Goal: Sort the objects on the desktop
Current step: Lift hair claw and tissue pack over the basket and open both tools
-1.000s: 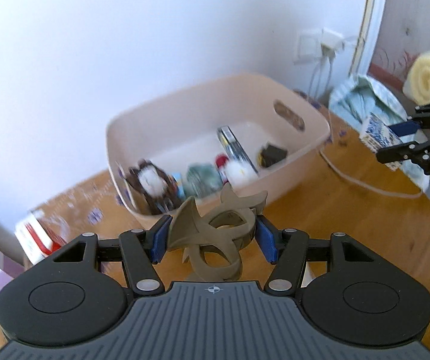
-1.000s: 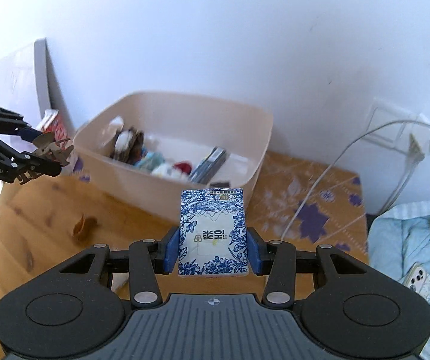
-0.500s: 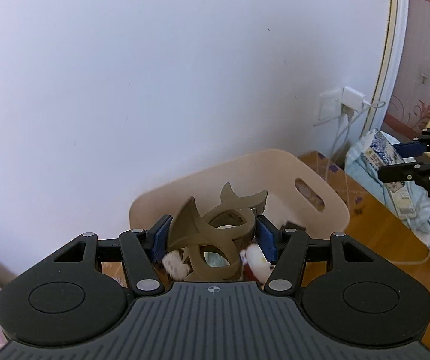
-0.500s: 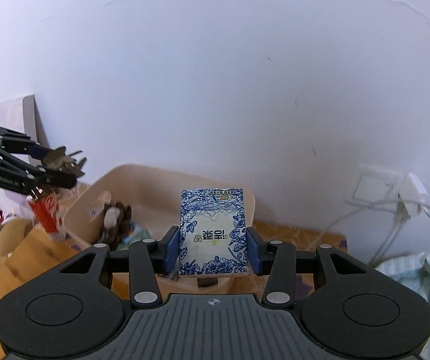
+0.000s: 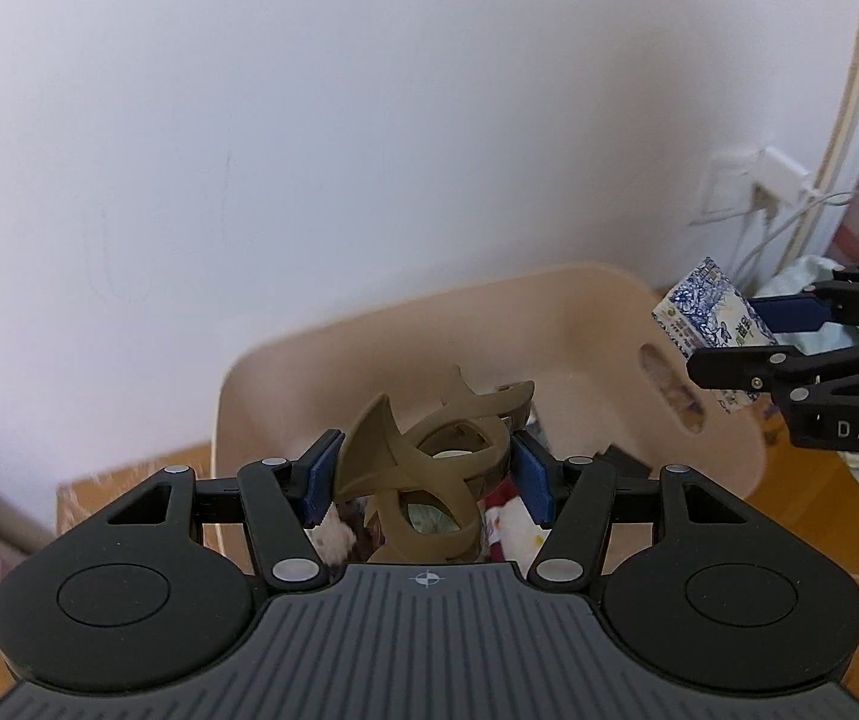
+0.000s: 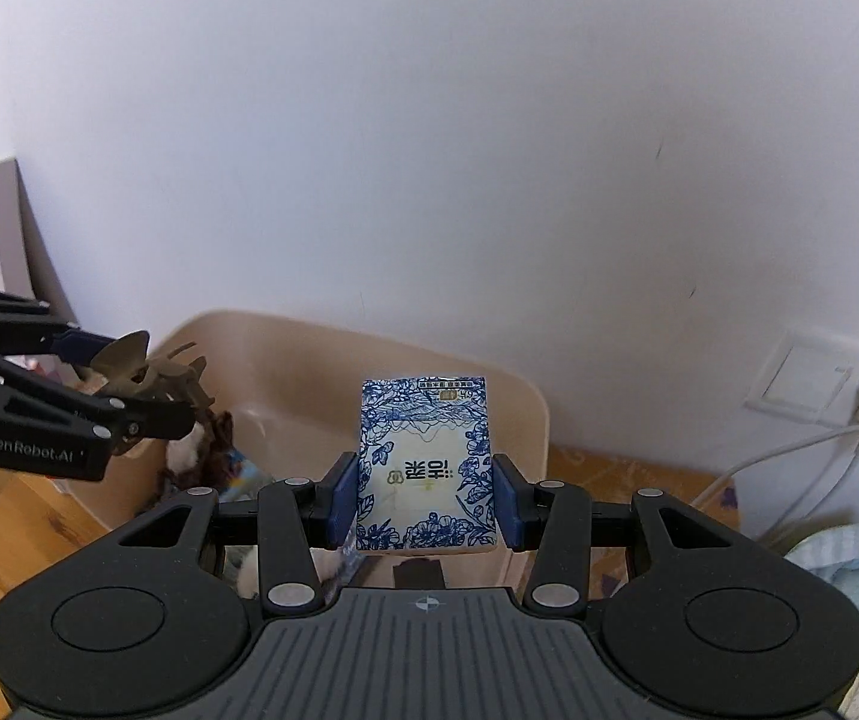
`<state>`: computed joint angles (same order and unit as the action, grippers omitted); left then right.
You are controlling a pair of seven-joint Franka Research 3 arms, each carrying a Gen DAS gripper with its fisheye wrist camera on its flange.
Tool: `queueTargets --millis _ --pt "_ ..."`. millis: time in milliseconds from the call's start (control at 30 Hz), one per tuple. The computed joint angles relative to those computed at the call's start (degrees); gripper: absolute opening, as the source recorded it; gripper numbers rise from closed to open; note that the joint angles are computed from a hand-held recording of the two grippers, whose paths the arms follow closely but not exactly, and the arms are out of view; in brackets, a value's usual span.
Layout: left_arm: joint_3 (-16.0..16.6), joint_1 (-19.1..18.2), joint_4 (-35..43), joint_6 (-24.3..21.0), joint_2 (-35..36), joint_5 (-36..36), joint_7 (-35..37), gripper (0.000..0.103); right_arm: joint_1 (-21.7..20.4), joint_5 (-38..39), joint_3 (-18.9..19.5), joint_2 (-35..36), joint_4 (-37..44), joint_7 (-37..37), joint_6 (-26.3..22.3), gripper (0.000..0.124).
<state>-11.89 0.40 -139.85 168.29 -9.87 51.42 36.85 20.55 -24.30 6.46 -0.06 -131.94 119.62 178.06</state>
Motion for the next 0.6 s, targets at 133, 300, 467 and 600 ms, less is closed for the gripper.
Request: queueTargets --millis 133,300,467,600 --pt "-0.2 0.0 1.2 -2.8 2.8 1.5 -2.6 0.061 1.7 -4.0 -1.4 3.2 2.8 4.5 -2.3 0.043" --pt "1.5 -2.0 2.4 -5.5 6.0 -2.2 0.1 0.061 5.3 -4.3 -3.4 6.4 5.6 3.3 -5.0 0.043" --pt "2.4 -3.5 4.1 -8.0 8.4 -6.2 2.2 0.061 7.9 -4.9 -4.6 8.7 7.7 0.8 -7.7 0.043" --pt "2.8 -4.6 6.0 -10.0 10.9 -7.9 3.6 0.061 8.9 -2.2 -4.6 10.0 9.0 -2.3 -9.2 0.043"
